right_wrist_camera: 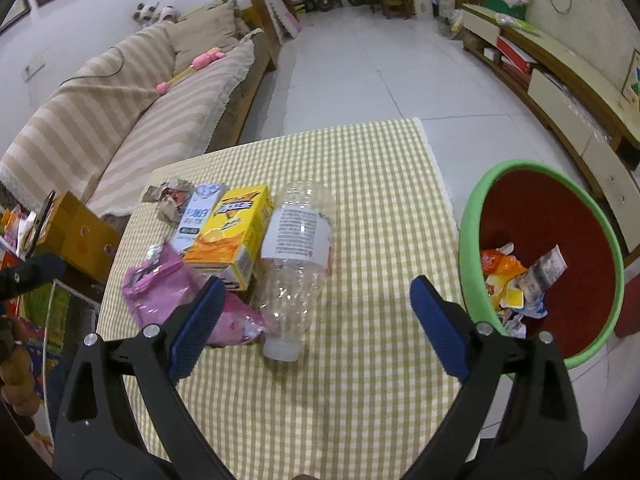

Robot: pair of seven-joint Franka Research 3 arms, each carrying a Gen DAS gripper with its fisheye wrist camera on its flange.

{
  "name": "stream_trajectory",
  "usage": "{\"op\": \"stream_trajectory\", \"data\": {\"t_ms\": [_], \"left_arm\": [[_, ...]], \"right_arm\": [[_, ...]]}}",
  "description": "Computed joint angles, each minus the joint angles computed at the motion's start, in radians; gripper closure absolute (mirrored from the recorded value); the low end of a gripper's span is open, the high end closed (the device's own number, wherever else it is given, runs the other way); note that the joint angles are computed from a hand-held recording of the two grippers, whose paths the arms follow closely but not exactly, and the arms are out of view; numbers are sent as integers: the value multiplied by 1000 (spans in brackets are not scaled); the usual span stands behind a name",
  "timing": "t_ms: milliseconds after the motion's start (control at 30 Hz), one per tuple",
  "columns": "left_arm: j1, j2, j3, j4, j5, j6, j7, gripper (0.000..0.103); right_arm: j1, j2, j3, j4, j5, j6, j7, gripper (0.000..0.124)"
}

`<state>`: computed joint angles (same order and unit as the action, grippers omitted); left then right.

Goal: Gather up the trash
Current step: 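Grasp the white toothpaste box with left tool while right tool grasps clear plastic bottle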

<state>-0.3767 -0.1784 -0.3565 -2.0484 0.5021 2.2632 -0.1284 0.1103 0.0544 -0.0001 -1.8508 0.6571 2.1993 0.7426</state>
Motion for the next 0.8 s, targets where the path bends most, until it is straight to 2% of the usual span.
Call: {"op": "stream_trajectory", "data": {"t_ms": [200, 500, 800], "left_arm": [[11, 25, 21, -22, -30, 44, 19, 8], [37, 124, 66, -19, -112, 117, 109, 8], [50, 220, 90, 22, -162, 127, 204, 8]], "right_arm": [[3, 62, 9, 51, -30, -10, 37, 32], [23, 164, 37, 137, -76, -29, 89, 32], [37, 231, 54, 189, -115, -45, 131, 32]]}}
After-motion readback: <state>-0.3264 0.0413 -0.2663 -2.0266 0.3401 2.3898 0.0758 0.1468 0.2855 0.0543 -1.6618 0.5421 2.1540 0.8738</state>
